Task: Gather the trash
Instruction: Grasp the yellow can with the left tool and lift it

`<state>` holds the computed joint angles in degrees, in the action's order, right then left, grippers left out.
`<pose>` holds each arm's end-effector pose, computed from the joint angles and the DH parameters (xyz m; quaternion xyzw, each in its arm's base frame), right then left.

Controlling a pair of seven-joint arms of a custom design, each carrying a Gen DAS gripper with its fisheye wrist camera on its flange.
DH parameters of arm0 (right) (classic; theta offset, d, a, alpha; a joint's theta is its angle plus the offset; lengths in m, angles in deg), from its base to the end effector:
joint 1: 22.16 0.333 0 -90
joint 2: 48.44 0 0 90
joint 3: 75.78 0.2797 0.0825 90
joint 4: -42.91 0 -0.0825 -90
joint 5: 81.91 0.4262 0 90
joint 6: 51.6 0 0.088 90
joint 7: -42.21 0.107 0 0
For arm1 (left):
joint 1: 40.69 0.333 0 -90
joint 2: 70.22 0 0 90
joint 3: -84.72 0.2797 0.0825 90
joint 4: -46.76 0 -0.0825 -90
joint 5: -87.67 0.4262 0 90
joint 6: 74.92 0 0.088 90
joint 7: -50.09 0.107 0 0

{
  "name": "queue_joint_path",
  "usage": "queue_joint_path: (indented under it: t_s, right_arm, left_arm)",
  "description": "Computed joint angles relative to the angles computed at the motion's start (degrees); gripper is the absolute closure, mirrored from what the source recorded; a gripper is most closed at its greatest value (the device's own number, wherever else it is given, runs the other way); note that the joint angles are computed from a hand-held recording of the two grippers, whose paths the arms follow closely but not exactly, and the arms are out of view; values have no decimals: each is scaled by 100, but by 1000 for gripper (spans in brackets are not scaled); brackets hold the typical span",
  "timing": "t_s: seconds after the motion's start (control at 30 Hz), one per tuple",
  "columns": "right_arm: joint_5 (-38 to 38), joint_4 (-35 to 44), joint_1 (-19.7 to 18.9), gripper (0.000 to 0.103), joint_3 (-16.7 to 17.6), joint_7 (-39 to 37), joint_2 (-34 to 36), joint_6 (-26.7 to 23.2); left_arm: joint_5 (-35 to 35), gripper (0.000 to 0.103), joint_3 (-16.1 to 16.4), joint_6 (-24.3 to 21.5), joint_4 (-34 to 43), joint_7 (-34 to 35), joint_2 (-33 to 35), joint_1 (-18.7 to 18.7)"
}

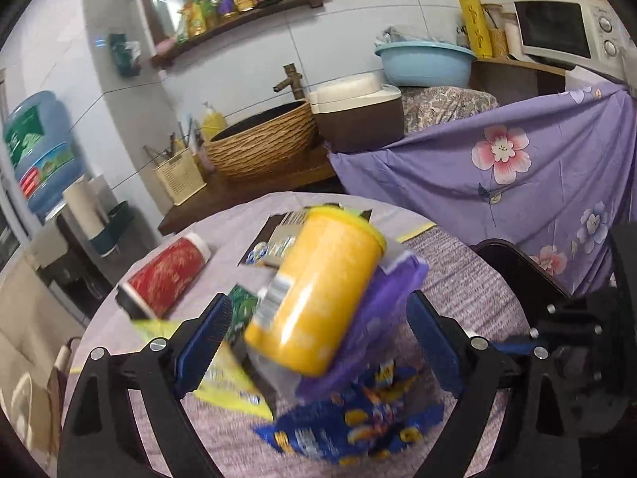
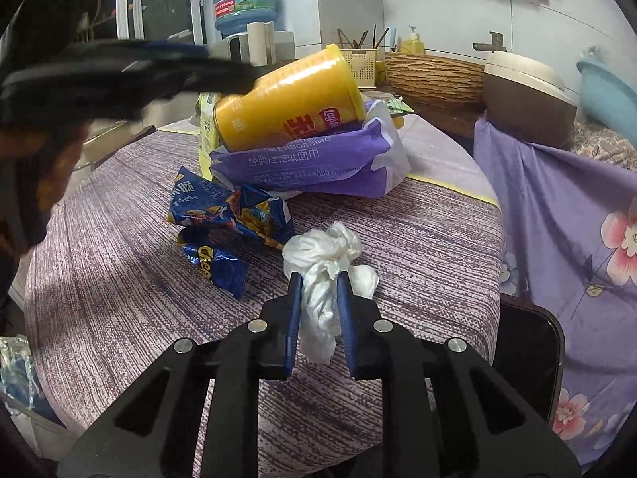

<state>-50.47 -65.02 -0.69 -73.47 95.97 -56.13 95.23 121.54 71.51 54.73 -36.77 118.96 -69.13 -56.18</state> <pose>0.5666 0.2425 0.6148 -0.8161 0.3726 -0.1572 0.4128 0.5707 -0.2938 0.7245 -0.5187 0.7211 -0.2495 0.3856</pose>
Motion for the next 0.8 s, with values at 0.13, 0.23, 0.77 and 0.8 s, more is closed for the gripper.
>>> queue_joint_path:
  t_s: [0.13,0.23,0.77,0.8]
  right_arm:
    - [100,-57,11,84,-16,-30,-39,9]
    - [158,-77,17,84,-30,-51,-54,-7]
    - [388,-325,109,84,-115,-392,-289,98]
    - [425,-339,120,84,-129,-409,-312,107]
  left_arm:
    - [-118,15,41,-663,1019,705,766,-162]
    - [-293,15,192,-974,1567,931,1176,-308]
    - [236,36,638,-1203,1818,997,1418,-788]
    - [252,36,626,-1037,1583,796,1227,-746]
